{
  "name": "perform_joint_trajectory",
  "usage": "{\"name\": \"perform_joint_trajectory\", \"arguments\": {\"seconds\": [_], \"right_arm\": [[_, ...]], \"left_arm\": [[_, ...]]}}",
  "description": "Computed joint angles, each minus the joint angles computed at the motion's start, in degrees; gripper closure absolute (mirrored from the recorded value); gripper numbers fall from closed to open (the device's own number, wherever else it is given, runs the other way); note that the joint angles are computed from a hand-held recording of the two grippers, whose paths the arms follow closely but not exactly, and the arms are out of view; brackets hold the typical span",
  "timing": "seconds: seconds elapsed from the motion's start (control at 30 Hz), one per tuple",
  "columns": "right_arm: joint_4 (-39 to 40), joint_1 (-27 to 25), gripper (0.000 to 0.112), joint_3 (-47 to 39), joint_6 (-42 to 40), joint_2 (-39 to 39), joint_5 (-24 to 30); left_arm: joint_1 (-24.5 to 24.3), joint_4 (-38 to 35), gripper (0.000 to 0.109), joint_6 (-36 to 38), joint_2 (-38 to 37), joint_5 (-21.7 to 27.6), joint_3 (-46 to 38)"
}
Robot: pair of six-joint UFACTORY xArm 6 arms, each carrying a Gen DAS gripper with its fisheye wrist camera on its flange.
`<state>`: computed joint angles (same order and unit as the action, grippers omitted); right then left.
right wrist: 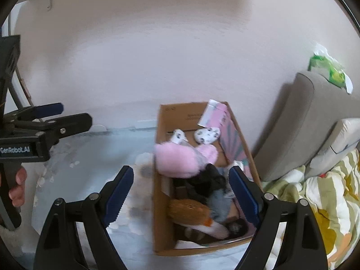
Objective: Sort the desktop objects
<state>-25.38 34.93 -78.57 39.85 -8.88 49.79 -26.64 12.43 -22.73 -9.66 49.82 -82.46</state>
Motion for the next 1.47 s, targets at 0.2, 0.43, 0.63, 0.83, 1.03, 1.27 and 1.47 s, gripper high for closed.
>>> {"name": "perform_joint_trajectory", "arguments": {"seconds": [0.2, 0.43, 0.63, 0.83, 1.03, 1.27, 1.47], "right_arm": [[1.6, 3.3, 0.028, -9.8, -1.9, 6.0, 2.9], [3.2, 7.5, 0.028, -20.4, -3.0, 13.4, 5.4], [3.6, 9.9, 0.028, -25.3, -2.2, 17.8, 6.7], [3.6, 11.3, 0.028, -27.1, -1.8, 20.3, 8.2], [3.6, 11.7, 0.028, -27.0, -1.0, 20.9, 9.1], [3.7, 11.8, 0.028, -27.7, -1.1, 21.5, 9.9], [4.3, 11.6, 0.028, -28.9, -1.3, 22.4, 10.7]], "left_arm": [[3.1, 3.2, 0.006, -5.2, -7.6, 3.2, 4.9], [4.7, 10.5, 0.006, -13.5, -15.3, 9.0, 9.4], [5.0, 13.8, 0.006, -17.5, -19.0, 12.5, 12.0], [4.8, 14.4, 0.006, -18.7, -20.6, 14.4, 13.9], [4.8, 12.8, 0.006, -18.8, -20.5, 13.8, 14.5], [4.5, 13.3, 0.006, -19.1, -19.9, 13.6, 14.3], [5.5, 13.3, 0.006, -19.3, -19.9, 13.1, 14.8]]}}
